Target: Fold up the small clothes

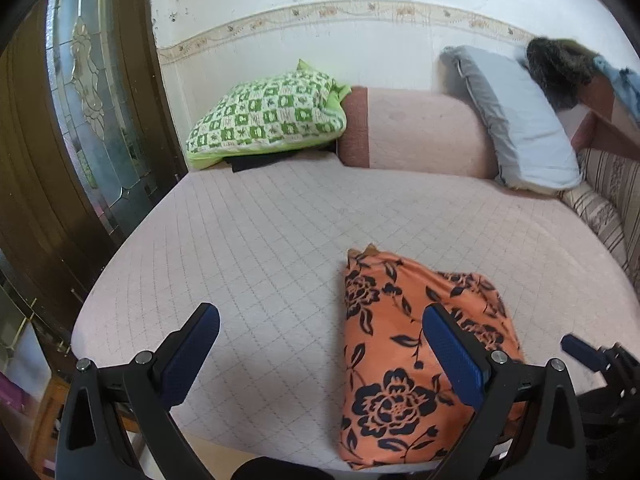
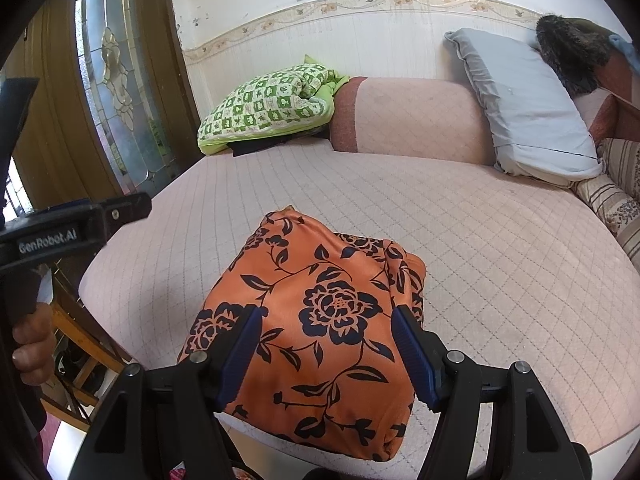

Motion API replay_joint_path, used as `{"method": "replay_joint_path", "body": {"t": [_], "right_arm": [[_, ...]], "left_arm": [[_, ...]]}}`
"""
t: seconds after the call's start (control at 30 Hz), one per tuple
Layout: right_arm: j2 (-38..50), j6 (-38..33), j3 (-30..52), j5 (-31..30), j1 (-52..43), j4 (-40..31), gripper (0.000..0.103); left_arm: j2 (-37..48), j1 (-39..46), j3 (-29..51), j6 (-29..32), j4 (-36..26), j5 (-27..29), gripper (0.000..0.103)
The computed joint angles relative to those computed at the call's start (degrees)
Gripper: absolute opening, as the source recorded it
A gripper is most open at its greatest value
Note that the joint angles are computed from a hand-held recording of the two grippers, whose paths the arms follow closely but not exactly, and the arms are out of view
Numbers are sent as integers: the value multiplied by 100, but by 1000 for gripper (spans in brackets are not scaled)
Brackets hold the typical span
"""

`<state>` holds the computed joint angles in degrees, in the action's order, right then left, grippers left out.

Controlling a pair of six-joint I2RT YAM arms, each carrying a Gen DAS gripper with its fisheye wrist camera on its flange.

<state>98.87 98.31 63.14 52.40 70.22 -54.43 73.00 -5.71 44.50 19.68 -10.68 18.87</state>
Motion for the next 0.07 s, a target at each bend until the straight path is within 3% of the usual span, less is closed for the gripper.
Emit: {"method": "replay_joint_path", "body": {"t": [0.07], "right_arm": [[8, -37, 1, -15, -16, -1, 70]], "left_arm": [[-5, -70, -62, -84, 189, -152, 101]]}}
